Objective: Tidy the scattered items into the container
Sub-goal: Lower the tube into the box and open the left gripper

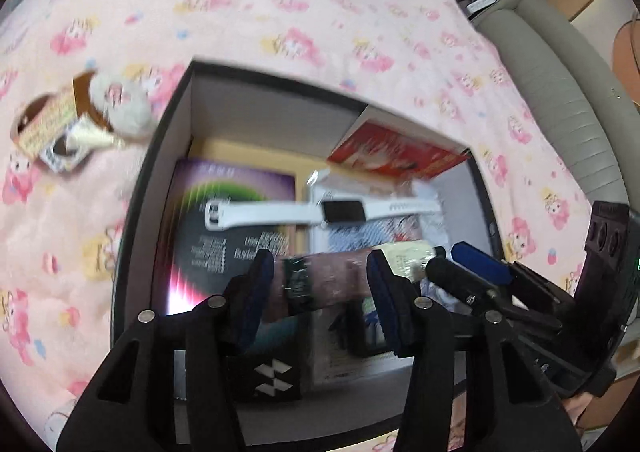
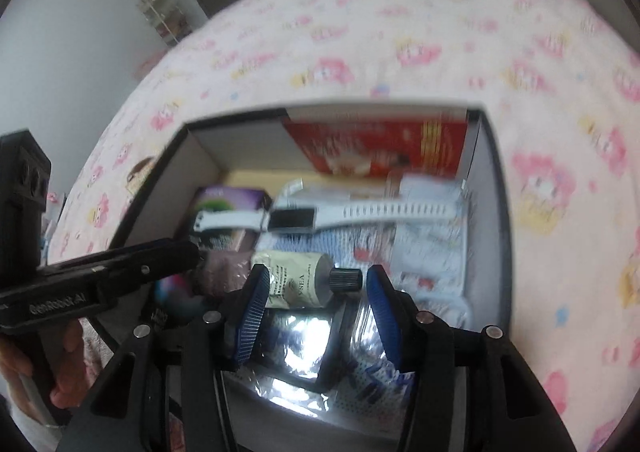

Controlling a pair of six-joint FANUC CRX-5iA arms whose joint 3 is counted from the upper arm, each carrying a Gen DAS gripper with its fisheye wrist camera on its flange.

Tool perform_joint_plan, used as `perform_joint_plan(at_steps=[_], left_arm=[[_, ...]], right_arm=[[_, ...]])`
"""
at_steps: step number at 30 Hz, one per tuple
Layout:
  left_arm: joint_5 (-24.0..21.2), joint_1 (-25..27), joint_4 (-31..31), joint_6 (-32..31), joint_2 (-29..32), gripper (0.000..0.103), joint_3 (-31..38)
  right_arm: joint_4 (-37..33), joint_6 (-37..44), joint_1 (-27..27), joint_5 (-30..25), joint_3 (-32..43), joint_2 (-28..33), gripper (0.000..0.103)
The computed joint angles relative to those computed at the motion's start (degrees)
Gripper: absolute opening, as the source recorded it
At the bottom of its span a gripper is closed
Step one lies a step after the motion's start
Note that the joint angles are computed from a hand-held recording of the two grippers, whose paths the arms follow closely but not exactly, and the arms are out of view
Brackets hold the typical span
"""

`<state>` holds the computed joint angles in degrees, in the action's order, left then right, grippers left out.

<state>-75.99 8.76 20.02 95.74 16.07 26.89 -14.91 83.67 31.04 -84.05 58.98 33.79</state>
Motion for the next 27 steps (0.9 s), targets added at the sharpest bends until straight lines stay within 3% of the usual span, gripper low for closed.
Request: perform_joint_plan(at_steps=[3, 9, 15, 18, 21, 24, 27], left_arm=[[-3.1, -1.1, -2.2, 1.0, 2.4, 0.048, 4.1], [-7.9, -2.4, -3.3, 2.0, 4.7, 0.047, 5.5], [-6.7, -1.6, 0.0, -0.4, 2.0, 0.046, 0.8], [-4.7, -1.3, 0.1, -0.6, 1.1, 0.046, -0.2], [-5.2, -1.5, -1.3, 1.2, 2.6, 0.046, 1.6], [-8.8, -2.6, -3.4, 2.5, 4.9, 0.045, 5.1], [-9.9, -3.2, -2.1, 1.9, 5.1, 0.043, 4.2]], right_arm=[[1.4, 0.2, 0.7, -0.1, 0.5, 0.5, 0.047], [1.0, -0.2, 1.0, -8.1, 6.2, 4.8, 0.047], [-4.8, 0.2, -0.7, -13.3, 8.9, 5.9, 0.047], [-4.9, -0.2, -1.0, -11.6, 6.3, 4.3, 0.047], [-1.7, -2.0, -0.2, -6.7, 1.6, 1.8, 0.047], [-0.2, -1.3, 0.7, -8.0, 1.5, 2.3, 0.047], [-1.9, -0.6, 0.2, -8.3, 0.3, 1.4, 0.047]])
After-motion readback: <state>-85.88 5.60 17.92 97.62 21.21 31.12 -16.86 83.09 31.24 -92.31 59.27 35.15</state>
